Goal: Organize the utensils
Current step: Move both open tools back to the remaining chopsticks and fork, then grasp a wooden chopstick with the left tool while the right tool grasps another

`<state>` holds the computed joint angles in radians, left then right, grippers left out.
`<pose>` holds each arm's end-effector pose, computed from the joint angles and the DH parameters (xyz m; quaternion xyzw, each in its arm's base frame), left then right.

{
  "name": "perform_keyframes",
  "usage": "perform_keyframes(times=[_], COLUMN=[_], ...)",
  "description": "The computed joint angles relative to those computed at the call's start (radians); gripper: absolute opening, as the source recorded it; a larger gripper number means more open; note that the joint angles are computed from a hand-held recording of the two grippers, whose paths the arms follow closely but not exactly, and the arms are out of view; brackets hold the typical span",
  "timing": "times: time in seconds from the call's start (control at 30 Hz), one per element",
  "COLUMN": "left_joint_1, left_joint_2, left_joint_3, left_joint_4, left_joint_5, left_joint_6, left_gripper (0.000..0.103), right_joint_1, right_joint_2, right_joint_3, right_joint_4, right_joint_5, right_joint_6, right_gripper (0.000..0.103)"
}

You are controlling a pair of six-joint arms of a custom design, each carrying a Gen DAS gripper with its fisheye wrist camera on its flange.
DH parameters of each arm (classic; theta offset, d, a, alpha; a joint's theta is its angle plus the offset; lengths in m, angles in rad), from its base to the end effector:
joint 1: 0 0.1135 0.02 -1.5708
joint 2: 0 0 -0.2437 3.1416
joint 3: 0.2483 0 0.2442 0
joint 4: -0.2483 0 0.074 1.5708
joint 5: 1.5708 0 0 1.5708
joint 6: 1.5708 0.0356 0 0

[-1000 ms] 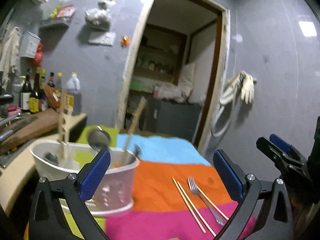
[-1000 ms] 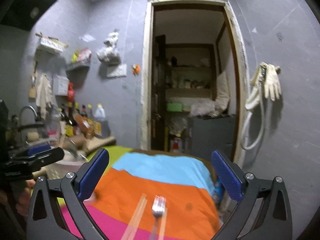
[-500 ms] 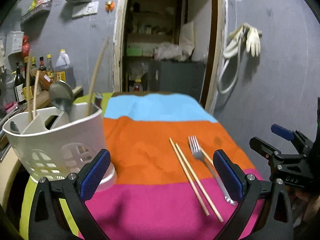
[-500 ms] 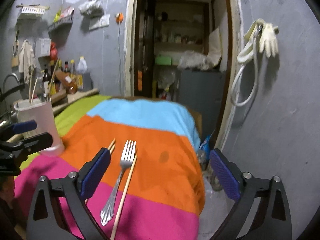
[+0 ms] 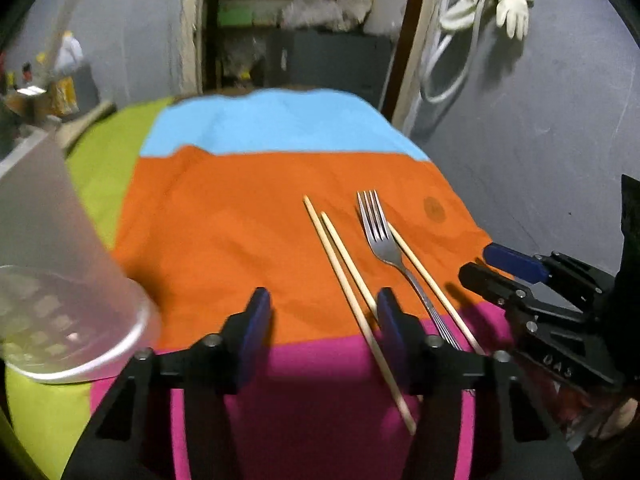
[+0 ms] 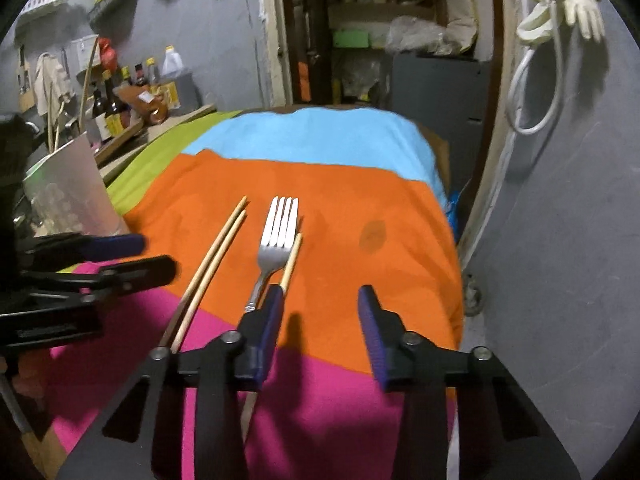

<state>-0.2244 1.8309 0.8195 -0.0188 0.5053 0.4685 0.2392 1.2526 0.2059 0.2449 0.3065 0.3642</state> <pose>0.3016 -0.0865 0.0901 0.3796 0.8550 -0.2076 0.2859 0.1864 0.0344 0.0925 0.1144 0.9108 -0.0250 0.3960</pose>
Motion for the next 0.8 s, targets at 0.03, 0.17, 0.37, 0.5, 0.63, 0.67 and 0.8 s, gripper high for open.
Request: perform_keyframes(times=[0.03, 0.17, 0.37, 0.5, 0.63, 0.67, 0.8], left_joint_1=[-0.009, -0.030, -0.044, -0.068, -0.076, -0.078, -0.085], left_joint_2=[0.019, 0.089, 0.139, 0.169, 0.221, 0.229, 0.243], left_joint_3=[0.020, 0.110, 0.198, 0.262, 0.364, 0.380, 0.419], left_joint_4=[-0.014, -0.089, -0.163, -0.219, -0.311, -0.326, -0.368], left_joint_5=[-0.008, -0.032, -0.061, -0.094, -0.101, -0.104, -0.124], left_joint_6=[-0.002, -0.005, -0.018, -0.031, -0.045, -0.049, -0.060], left_gripper=[0.039, 0.029, 0.023, 0.021, 0.021, 0.021, 0.007], right_joint_1=[-0.002, -0.024, -0.065, -0.099, -0.096, -0.092, -0.088], right_joint_2=[0.015, 0.069, 0.184, 0.259, 0.295, 0.299, 0.307], right_joint_3=[0.009, 0.041, 0.117, 0.180, 0.240, 0.253, 0.276], right_joint_4=[-0.001, 0.007, 0.007, -0.015, -0.073, -0.092, -0.129], right_joint_5=[-0.013, -0.067, -0.143, -0.186, -0.166, -0.160, -0.156], right_joint_6=[-0.006, -0.026, -0.038, -0.049, -0.059, -0.060, -0.074], right_gripper=[0.031, 0.027, 0.017, 0.015, 0.015, 0.015, 0.012])
